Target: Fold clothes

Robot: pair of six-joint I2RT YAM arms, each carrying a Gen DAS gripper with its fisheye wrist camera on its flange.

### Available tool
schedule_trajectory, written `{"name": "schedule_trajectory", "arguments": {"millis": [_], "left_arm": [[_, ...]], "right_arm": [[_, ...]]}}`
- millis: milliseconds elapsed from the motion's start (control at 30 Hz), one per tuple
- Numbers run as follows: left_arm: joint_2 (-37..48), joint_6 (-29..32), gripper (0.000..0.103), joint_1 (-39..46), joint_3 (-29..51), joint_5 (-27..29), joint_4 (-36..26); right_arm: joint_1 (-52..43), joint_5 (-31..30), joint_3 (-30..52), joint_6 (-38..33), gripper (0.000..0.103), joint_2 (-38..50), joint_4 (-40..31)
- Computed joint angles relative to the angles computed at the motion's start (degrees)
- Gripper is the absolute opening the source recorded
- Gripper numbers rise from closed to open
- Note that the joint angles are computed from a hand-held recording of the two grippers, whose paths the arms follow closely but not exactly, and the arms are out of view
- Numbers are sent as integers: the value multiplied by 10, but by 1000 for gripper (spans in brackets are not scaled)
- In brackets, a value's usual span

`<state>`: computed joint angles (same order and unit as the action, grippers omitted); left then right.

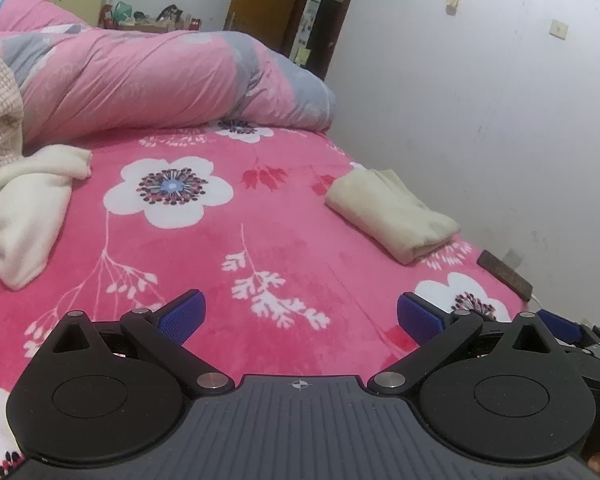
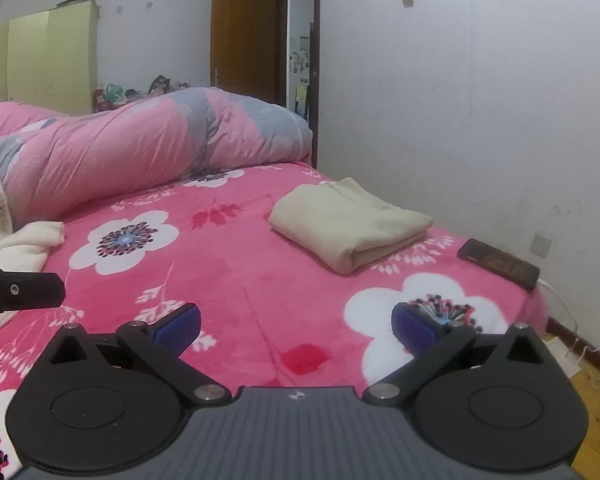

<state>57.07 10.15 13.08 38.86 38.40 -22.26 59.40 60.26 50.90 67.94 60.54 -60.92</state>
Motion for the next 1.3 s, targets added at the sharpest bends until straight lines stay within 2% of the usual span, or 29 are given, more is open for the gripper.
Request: {"name": "schedule_trajectory", "arguments": {"millis": [267,533,700,767,900,967,1100,1300], "left_arm": [[-49,7,103,2,-24,-2,3],[-70,18,103,-11,-32,-2,14],[-63,-5,103,-48,-25,-12,30],[-61,-11,103,-63,-22,-17,33],[-66,-22,103,-92,-16,-43,45],[-68,-27,103,-104,-15,-57,53],[-70,-20,103,-121,-5,-77,51],[-64,-33,103,-127,2,-86,52]], "right_arm": [[12,-31,-17,-37,103,-31,26],[43,7,-22,84,103,-43,-68],[37,9,-23,112,103,-62,-108],[35,10,-26,103,103,-82,-108],[-5,-27,-38,-11,103,-151,-43],[-30,-45,-31,-30,103,-157,-43],[-36,-30,-13,27,103,-130,-100],[-14,-27,-16,87,103,-129,-127]]}}
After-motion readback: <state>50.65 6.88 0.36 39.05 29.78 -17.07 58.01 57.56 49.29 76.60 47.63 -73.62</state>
